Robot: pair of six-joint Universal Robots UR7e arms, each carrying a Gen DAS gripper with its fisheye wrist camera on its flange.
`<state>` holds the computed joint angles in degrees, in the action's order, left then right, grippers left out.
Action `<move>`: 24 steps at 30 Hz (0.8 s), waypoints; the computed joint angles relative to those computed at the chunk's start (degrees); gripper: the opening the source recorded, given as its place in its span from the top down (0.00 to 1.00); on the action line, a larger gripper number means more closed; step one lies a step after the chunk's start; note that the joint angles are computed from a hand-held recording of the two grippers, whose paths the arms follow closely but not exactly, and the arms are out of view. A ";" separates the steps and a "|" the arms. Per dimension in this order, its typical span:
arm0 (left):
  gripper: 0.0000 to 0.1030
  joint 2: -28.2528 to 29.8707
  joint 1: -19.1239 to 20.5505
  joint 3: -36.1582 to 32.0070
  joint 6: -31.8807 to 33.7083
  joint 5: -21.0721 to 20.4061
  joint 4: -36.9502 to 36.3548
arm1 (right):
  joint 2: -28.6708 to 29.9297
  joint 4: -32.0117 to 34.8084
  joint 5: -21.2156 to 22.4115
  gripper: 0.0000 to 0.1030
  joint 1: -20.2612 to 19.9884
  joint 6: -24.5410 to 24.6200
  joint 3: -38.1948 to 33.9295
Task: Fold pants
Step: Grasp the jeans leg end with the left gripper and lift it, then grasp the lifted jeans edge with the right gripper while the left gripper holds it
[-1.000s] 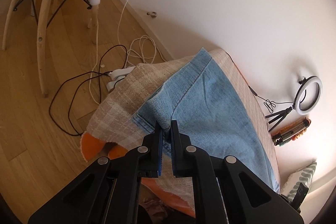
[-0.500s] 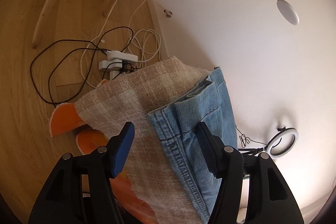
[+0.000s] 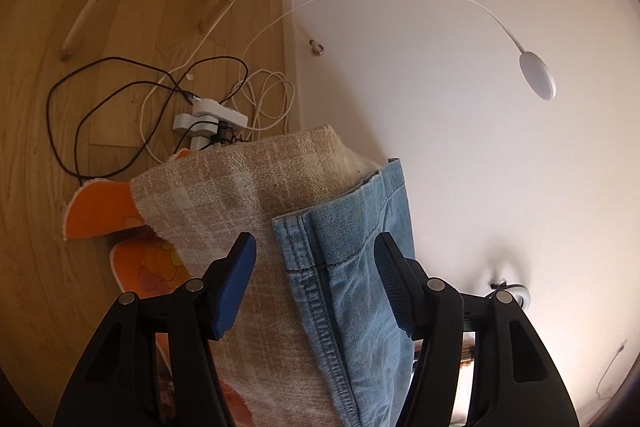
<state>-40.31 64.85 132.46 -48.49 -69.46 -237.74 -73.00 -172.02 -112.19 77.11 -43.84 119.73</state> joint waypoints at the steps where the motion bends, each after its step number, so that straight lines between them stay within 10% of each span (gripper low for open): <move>1: 0.41 0.18 -0.05 -0.28 0.27 0.00 0.23 | -0.05 0.15 0.10 0.30 -0.09 -0.10 -0.05; 5: 0.44 0.60 -0.27 -1.05 1.37 -0.92 -0.17 | -0.11 0.21 0.01 0.31 -0.13 -0.53 -0.06; 9: 0.74 -1.24 -2.92 -0.53 3.07 4.18 2.95 | -0.31 0.55 0.69 0.31 -0.47 -0.40 -0.14; 18: 0.85 -5.71 -11.76 -1.73 13.88 20.01 16.11 | -0.99 1.83 1.75 0.31 -0.80 -0.30 -0.42; 24: 0.86 -7.18 -18.85 -6.92 28.32 23.44 27.61 | -2.31 5.53 5.66 0.31 -1.73 3.13 -1.88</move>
